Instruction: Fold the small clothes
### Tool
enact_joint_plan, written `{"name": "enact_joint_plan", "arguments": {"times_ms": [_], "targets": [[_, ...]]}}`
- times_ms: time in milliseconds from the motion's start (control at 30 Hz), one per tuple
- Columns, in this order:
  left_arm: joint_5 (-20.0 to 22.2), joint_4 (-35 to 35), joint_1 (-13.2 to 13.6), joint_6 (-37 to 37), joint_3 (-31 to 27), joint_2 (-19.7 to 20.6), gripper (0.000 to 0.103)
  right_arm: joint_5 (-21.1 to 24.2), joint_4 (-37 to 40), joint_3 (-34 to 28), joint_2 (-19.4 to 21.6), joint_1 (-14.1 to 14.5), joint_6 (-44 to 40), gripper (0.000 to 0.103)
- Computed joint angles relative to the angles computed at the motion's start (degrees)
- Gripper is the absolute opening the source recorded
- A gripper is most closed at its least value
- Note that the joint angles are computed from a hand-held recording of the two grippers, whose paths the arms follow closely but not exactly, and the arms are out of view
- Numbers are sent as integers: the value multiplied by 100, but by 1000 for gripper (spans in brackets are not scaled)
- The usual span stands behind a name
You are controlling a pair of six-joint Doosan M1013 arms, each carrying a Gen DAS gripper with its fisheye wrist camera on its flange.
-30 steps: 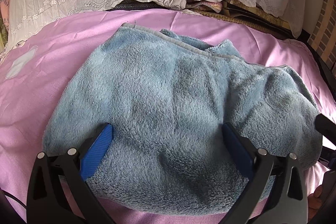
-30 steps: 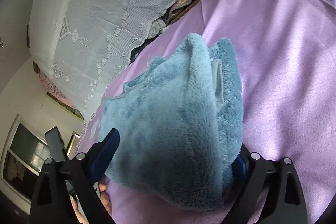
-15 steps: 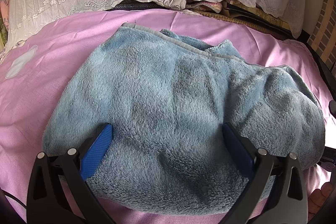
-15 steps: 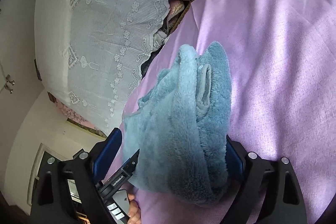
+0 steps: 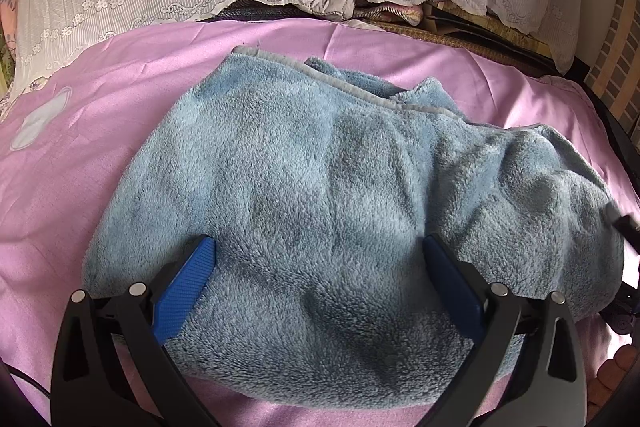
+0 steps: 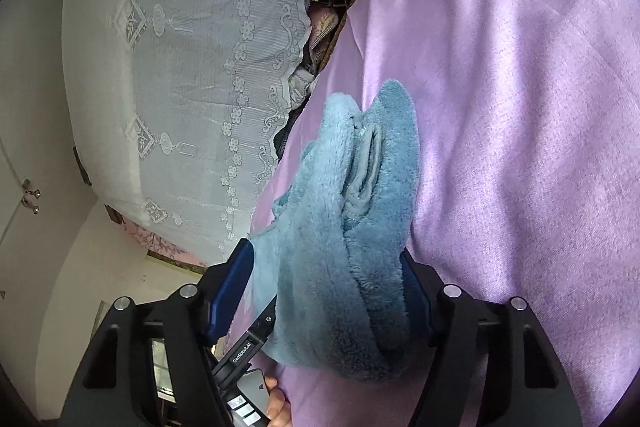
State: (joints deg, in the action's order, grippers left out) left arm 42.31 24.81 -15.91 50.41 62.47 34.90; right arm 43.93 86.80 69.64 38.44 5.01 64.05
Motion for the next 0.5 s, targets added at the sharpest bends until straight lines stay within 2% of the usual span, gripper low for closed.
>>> {"name": "enact_joint_plan", "arguments": {"times_ms": [167, 300, 367, 500], "targets": [[-14, 413, -55, -226, 20, -30, 99, -61, 147, 32, -18, 11, -136, 32], [-64, 1466, -137, -1084, 114, -106, 99, -255, 306, 93, -121, 41, -529, 30], [-121, 1229, -74, -1029, 36, -106, 99, -419, 216, 100, -204, 82, -809, 29], [-294, -127, 118, -405, -277, -9, 99, -709, -375, 49, -269, 148, -735, 29]]}}
